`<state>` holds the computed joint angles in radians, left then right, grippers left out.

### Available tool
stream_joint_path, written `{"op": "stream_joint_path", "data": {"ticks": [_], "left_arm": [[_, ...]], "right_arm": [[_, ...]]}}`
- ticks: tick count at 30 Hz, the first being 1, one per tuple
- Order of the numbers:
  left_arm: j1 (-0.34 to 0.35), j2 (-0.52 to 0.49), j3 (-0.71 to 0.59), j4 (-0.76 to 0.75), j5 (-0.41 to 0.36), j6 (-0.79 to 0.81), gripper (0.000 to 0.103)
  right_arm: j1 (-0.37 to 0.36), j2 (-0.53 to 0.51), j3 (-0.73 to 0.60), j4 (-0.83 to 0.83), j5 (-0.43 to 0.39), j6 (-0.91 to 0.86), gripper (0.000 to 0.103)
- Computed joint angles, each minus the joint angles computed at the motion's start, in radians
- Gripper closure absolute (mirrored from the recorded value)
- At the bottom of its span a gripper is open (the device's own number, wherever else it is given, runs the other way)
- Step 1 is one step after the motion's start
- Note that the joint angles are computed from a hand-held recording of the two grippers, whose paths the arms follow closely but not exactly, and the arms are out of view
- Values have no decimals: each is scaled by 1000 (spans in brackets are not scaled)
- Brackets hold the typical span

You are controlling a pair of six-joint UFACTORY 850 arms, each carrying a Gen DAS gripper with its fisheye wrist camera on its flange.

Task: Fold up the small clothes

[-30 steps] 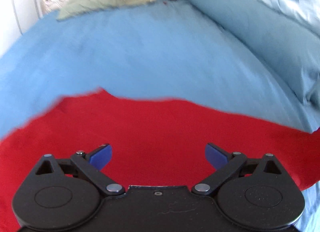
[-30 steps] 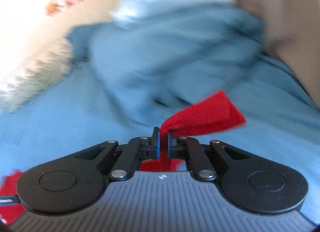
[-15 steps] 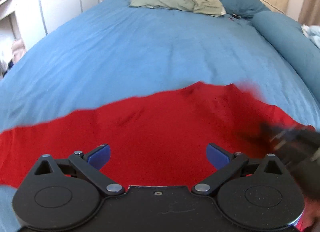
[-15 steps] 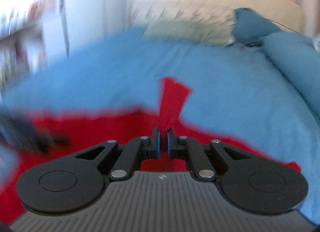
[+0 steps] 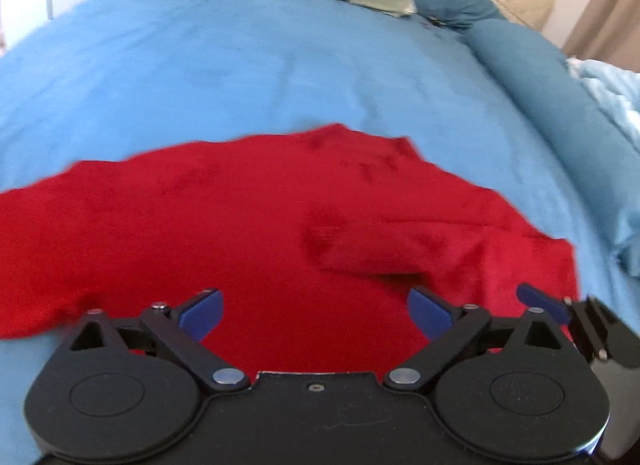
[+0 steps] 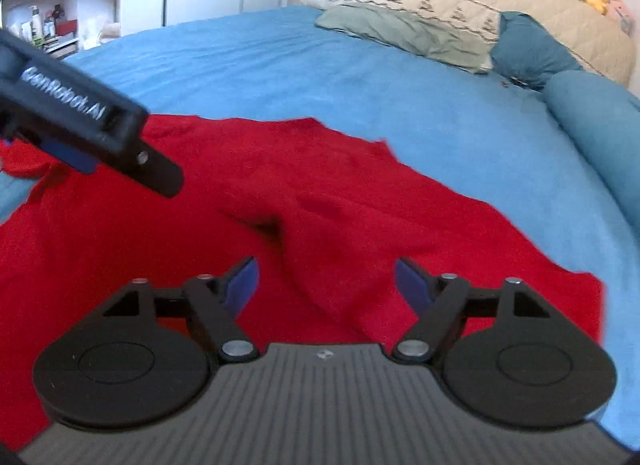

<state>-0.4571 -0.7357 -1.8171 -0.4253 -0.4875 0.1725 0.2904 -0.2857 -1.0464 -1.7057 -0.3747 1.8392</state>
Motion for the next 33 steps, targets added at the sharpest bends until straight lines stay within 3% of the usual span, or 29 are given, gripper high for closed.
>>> {"op": "stream_joint_path", "data": {"ticks": [5,7,9,12,18,21,27,28,29,30,33], "left_arm": [[-42,-106,-153,-84,-61,-50,17],[-60,-153,-215,-30,-69,-181,26],[-66,-199,-264,-18,-86,-284,44],[-70,-221,-280,38,-83,-435,63],[-61,-110,-93,64,55,-491,64],[-51,-73,-23,8,99,-453,64],[-35,-92,-32,-172,121,-328,65],[-34,-108,-55,-168,113,-343,67],[-33,-121,-77,-153,104,-364,93],[-32,-132,-98,-140,94,-378,99],[-23,-101,-69,-204,160,-300,99]], "right_arm": [[-43,120,107,164,-51,-88,8],[-59,156,145,215,-66,-98,7],[-75,180,171,264,-74,-123,7],[-87,206,202,320,-106,-147,7],[-113,222,230,378,-122,-138,7],[-132,215,230,392,-110,-143,7],[-149,199,218,396,-96,-156,7],[-151,197,216,397,-96,-157,7],[-155,194,214,398,-92,-158,7],[-156,181,202,402,-92,-159,7],[-160,154,178,402,-92,-148,5]]}}
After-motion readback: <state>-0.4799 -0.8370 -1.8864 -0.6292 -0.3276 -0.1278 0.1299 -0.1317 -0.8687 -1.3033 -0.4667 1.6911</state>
